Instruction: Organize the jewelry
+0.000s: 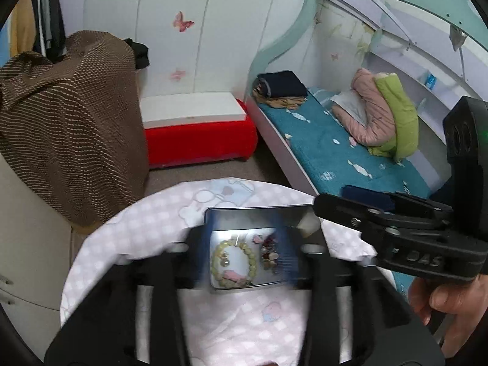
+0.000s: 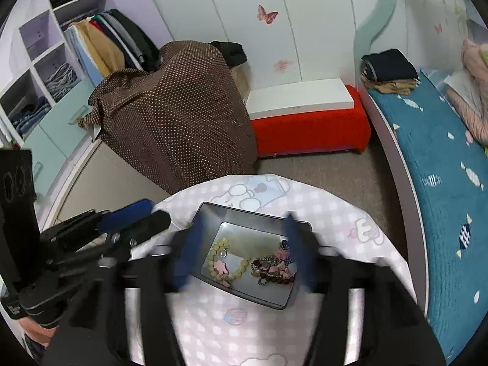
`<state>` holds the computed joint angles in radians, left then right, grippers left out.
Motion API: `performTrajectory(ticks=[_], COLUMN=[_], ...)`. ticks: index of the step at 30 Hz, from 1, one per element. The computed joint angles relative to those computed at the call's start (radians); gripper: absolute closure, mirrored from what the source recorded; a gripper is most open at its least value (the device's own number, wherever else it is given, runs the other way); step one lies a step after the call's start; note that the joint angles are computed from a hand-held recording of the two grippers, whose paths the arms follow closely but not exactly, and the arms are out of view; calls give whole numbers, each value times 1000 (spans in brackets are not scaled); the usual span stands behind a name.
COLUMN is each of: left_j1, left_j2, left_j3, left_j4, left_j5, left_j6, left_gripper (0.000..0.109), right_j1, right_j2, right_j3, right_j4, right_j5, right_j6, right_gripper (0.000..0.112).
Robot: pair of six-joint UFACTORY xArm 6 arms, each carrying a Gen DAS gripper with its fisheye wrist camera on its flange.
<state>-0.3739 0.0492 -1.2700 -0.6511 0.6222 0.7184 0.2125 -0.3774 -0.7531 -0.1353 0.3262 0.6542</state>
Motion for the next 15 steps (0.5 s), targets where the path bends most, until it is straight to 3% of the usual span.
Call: performTrajectory(ticks=[2, 4, 6, 11, 15], left_j1=[5, 13, 21, 25, 35], left_j2=[-11, -30, -53, -158, -249], left_j3=[14, 37, 59, 173, 248], left_j4=[-1, -7, -1, 24, 14], left_j5=[-18, -49, -74, -197, -230], left_j6=[-6, -12, -15, -5, 13], left_gripper=[38, 21, 18, 13, 13], right_j1=[-4, -10, -16, -5, 25], right_j2=[-6, -27, -47, -112, -168], right_j3=[3, 15, 30, 47, 58], right_j4=[-5, -63, -116, -225, -308], right_j5=[-2, -5, -21, 19, 60], right_j6=[16, 81, 139, 245, 313], right_gripper=[47, 34, 17, 17, 17])
